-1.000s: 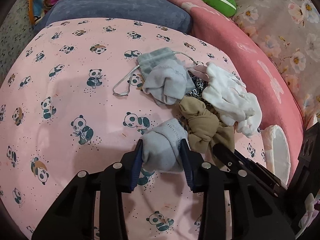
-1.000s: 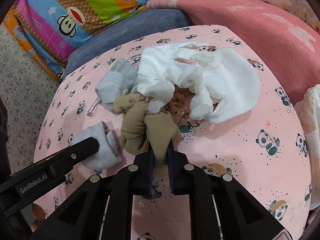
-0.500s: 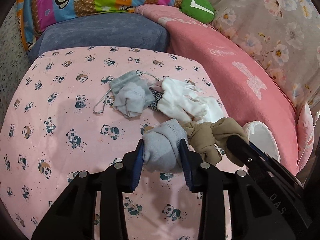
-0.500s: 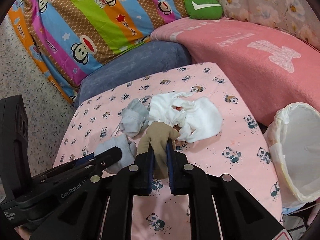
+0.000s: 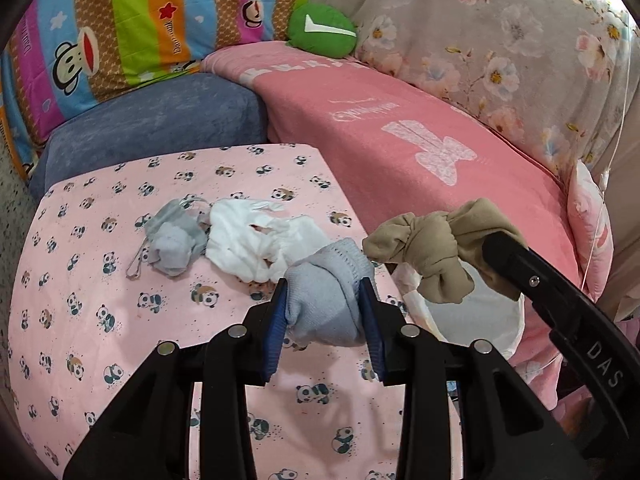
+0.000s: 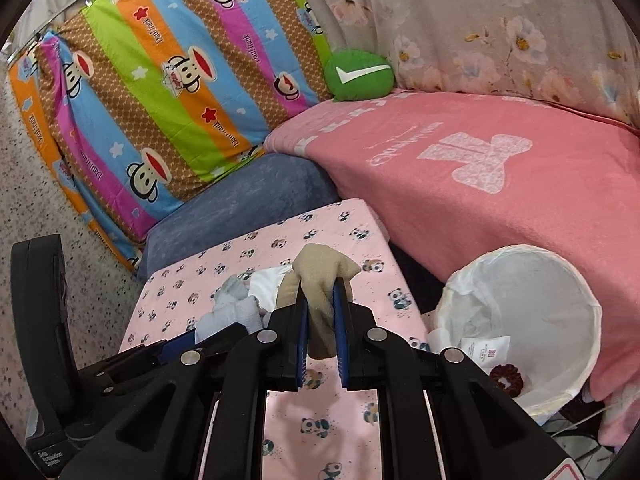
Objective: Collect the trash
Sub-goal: 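Carry the grey sock and tan cloth over the wastebasket and open both tools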
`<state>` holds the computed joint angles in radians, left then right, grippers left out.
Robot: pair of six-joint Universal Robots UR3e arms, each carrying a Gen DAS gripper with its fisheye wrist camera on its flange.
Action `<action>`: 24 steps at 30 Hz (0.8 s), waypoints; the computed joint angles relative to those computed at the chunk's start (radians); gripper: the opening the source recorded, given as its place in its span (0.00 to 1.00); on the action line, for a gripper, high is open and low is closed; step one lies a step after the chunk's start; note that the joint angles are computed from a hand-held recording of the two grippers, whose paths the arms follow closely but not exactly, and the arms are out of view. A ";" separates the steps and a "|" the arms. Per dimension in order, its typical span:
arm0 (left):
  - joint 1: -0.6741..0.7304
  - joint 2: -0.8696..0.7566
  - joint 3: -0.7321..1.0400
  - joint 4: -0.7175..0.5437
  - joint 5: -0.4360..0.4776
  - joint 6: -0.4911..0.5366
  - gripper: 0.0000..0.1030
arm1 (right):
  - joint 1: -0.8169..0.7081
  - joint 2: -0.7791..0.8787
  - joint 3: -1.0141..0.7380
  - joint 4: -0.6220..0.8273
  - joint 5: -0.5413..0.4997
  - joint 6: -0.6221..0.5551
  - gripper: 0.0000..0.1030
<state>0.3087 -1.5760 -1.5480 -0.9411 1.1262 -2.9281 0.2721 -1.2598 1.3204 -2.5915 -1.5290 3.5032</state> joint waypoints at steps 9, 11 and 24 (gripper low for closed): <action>-0.175 -0.069 0.093 0.040 0.072 -0.036 0.33 | -0.184 -0.212 0.248 -0.067 0.063 -0.017 0.12; -0.211 -0.088 0.115 0.045 0.092 -0.044 0.33 | -0.231 -0.250 0.295 -0.076 0.083 -0.021 0.12; -0.421 -0.252 0.281 0.047 0.192 -0.069 0.33 | -0.483 -0.393 0.524 -0.106 0.209 -0.069 0.12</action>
<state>-0.1124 -1.8282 -1.2673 -0.8943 1.3183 -2.9971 -0.2106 -1.6533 1.8442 -2.6978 -1.3202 3.4337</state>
